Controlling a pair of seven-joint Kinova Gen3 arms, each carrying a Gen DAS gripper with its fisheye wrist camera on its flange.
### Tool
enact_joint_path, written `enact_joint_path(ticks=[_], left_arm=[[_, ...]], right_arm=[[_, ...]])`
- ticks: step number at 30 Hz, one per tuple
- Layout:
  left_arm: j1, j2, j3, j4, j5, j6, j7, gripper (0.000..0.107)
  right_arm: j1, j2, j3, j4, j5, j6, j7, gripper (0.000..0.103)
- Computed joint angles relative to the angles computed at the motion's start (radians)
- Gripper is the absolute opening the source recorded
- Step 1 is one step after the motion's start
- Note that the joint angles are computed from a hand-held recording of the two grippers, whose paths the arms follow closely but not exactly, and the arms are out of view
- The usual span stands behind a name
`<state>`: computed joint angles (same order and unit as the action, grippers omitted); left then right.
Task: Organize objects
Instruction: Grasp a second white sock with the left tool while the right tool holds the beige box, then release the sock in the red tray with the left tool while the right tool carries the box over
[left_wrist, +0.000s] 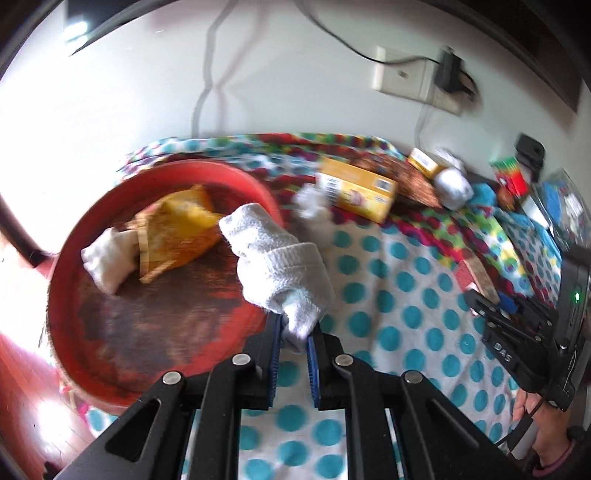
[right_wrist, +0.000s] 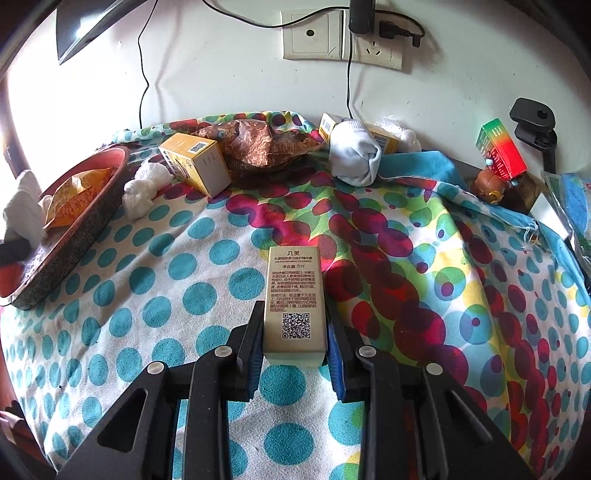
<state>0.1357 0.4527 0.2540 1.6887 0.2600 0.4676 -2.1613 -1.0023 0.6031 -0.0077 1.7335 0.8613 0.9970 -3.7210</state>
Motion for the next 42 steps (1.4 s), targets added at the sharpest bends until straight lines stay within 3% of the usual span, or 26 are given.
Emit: enact_joint_path(ticks=[9, 14, 23, 34, 39, 42], left_arm=[[-0.042, 0.037, -0.084, -0.078, -0.044, 0.016, 0.081, 0.013], [-0.073, 0.088, -0.110, -0.149, -0.078, 0.068, 0.113, 0.013], [-0.053, 0.163, -0.172, -0.236, -0.176, 0.093, 0.187, 0.013], [-0.071, 0.223, -0.159, -0.299, -0.204, 0.133, 0.204, 0.013], [-0.055, 0.230, -0.178, -0.301, -0.218, 0.127, 0.231, 0.018], [-0.015, 0.226, -0.219, -0.299, -0.252, 0.129, 0.292, 0.031]], right_arm=[[0.001, 0.007, 0.000, -0.016, -0.014, 0.017, 0.009, 0.027], [0.003, 0.009, 0.000, -0.019, -0.019, 0.019, 0.014, 0.027], [0.006, 0.008, 0.003, -0.017, -0.032, 0.017, 0.016, 0.027], [0.010, 0.004, 0.001, -0.011, -0.038, 0.023, 0.028, 0.027], [0.010, 0.003, 0.001, -0.008, -0.041, 0.028, 0.033, 0.027], [0.012, 0.006, -0.001, -0.015, -0.043, 0.032, 0.037, 0.027]])
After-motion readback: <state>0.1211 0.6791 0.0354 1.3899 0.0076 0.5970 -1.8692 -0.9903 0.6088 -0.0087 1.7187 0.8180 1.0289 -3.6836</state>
